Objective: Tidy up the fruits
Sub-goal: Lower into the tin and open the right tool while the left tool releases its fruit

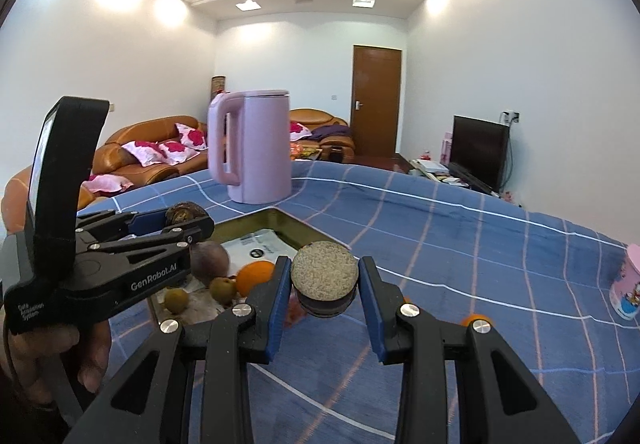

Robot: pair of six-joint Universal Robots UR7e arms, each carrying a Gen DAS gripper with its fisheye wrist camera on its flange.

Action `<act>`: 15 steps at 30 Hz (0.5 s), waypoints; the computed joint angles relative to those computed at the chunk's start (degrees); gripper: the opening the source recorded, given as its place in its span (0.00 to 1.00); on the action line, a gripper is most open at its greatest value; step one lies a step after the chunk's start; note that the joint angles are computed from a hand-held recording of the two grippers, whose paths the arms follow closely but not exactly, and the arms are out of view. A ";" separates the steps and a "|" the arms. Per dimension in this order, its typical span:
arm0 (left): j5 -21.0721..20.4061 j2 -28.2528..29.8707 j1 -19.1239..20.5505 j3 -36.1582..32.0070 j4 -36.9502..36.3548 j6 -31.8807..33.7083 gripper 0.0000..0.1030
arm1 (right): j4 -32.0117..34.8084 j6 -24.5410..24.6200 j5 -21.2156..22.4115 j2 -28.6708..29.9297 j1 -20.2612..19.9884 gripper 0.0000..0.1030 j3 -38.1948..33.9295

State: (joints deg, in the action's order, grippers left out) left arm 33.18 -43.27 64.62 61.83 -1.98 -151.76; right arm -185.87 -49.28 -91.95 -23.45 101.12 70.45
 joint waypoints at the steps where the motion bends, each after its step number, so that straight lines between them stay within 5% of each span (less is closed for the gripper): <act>1: -0.16 -0.09 0.20 -0.16 0.41 -0.32 0.39 | 0.53 0.00 0.09 0.22 0.18 0.35 -0.27; 15: -0.29 0.68 2.51 -4.29 9.35 -6.71 0.39 | 6.22 -2.35 -0.13 2.92 2.22 0.35 -2.92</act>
